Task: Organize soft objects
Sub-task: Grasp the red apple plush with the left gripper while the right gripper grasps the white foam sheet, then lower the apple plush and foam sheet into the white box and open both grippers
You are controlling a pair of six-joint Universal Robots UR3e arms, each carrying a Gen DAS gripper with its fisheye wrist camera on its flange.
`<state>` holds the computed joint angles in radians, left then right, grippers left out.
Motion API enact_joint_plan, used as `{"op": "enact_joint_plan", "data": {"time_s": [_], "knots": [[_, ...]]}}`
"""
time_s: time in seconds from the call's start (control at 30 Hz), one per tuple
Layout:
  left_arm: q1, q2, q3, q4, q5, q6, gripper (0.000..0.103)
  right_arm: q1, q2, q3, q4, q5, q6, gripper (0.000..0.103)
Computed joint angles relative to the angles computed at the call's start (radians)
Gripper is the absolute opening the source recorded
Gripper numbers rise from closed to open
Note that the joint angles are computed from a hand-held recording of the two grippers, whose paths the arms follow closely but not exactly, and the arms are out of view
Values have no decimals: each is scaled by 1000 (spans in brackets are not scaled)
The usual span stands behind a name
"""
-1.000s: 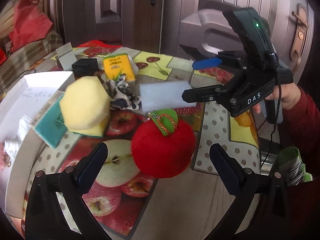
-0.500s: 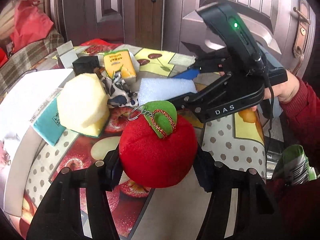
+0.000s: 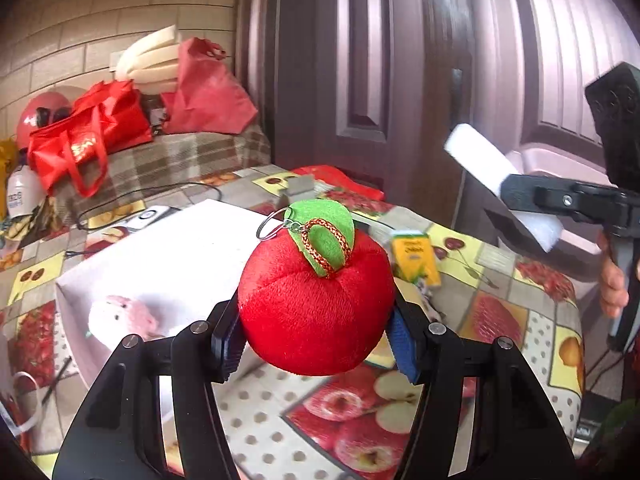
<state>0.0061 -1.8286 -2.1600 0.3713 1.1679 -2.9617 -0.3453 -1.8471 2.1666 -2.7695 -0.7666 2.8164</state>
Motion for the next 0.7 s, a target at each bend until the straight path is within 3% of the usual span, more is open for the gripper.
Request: {"op": "enact_joint_plan", "data": {"time_s": [0.13,0.23,0.3,0.53,0.7], "knots": [[34,-30,101,-79,116,17,60,64,122,-80,-159,-27,215,53],[127,-22,74,-76,72,-9,60,74,174,-131,-205,41,336,53],[167,-16,62,-67,69,-26,60,114,226,-189,-253,22,413,53],[251,-19,92,-96,39,-88,60,321,503,-514,-277,-173,568,53],[262,-64,118,-123,35,-101,60,427,713,-716,-153,-305,601,53]]}}
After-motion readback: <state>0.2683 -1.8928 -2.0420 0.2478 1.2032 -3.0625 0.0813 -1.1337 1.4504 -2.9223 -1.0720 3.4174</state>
